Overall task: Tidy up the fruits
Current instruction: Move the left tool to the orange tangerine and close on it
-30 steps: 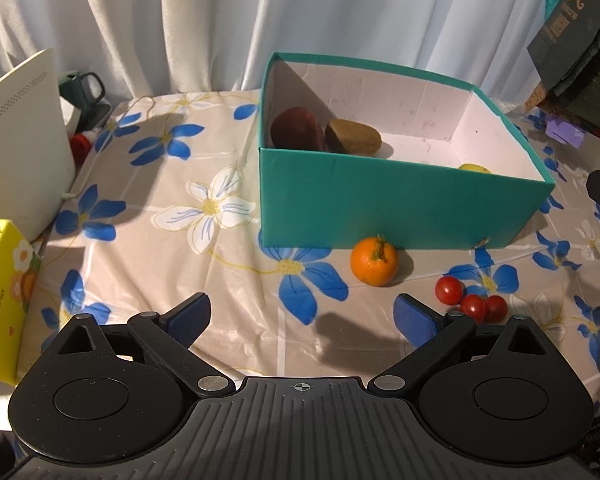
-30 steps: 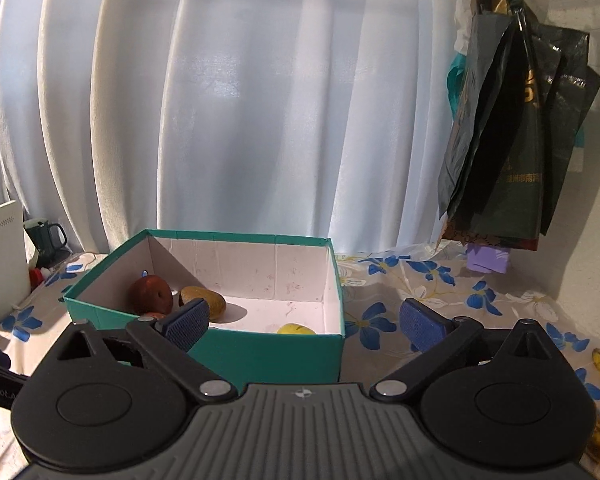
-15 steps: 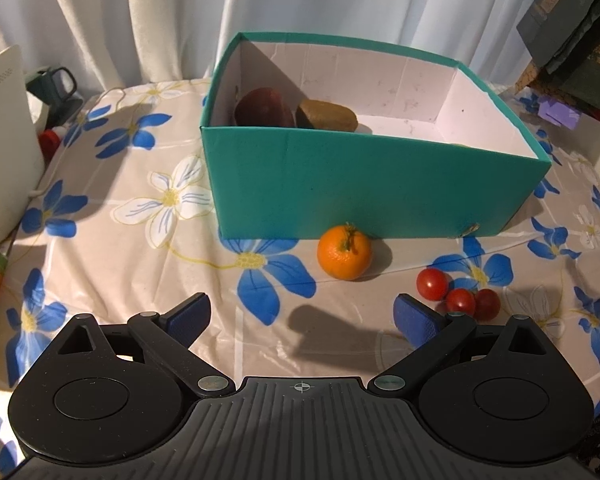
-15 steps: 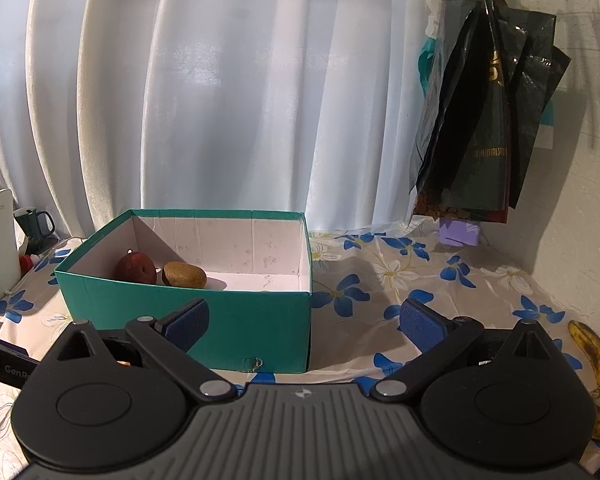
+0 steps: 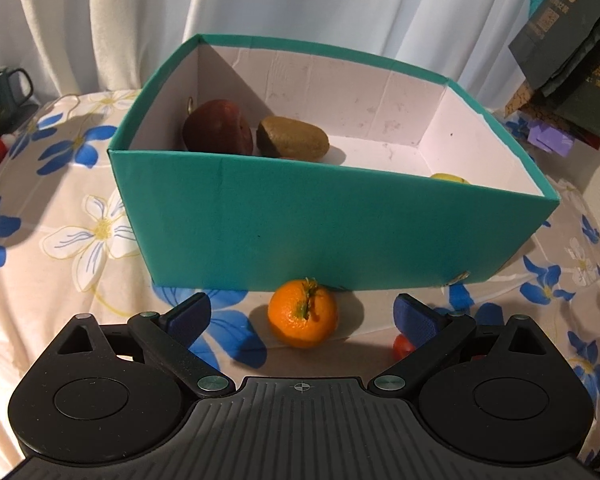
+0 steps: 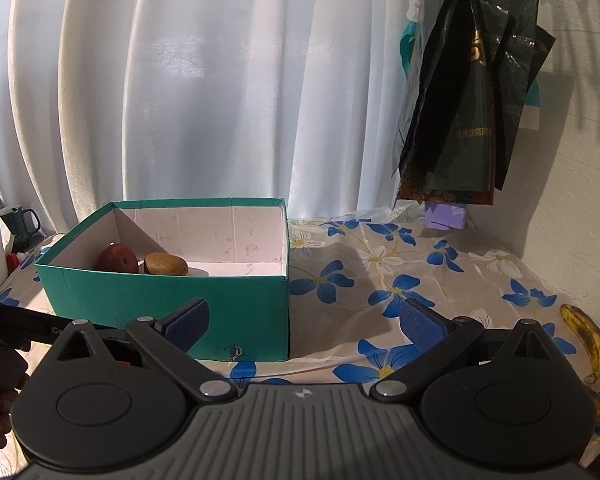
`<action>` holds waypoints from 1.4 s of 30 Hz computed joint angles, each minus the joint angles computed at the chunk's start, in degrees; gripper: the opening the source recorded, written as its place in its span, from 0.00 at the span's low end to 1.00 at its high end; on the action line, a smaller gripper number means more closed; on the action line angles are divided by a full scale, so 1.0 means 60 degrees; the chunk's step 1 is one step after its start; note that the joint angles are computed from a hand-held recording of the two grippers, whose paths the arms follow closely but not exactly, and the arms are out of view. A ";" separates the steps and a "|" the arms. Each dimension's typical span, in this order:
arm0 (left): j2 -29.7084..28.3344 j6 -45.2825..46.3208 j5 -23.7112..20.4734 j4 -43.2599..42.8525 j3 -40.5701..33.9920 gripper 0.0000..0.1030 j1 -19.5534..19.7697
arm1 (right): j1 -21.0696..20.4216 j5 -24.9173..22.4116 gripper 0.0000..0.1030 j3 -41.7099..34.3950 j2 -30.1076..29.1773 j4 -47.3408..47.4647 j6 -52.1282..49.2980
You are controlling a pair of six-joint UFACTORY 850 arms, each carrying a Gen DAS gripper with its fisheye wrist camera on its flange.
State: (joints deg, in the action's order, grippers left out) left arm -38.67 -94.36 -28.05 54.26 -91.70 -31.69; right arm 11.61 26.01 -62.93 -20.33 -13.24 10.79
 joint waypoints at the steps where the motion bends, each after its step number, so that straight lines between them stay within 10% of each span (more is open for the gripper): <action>1: -0.0055 0.0111 0.0013 -0.0073 -0.0053 0.97 0.0013 | -0.0003 -0.0066 0.99 -0.0030 -0.0022 0.0046 0.0004; 17: -0.0448 0.1876 0.0364 -0.1587 -0.0489 0.80 0.0278 | 0.0007 -0.0796 0.98 -0.0647 -0.0447 0.0190 0.0258; 31: -0.1008 0.2734 -0.1156 -0.1031 -0.1303 0.58 -0.0037 | -0.0036 -0.1055 0.98 -0.1023 -0.0697 -0.0657 0.1148; 42: -0.0485 0.3495 -0.0479 -0.2277 -0.1003 0.44 0.0069 | -0.0069 -0.1138 0.98 -0.1032 -0.0672 -0.1039 0.1337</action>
State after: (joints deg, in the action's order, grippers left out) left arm -41.58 -73.40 -30.92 40.60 -97.72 -31.27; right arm 11.19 19.19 -69.12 -24.36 -19.48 18.82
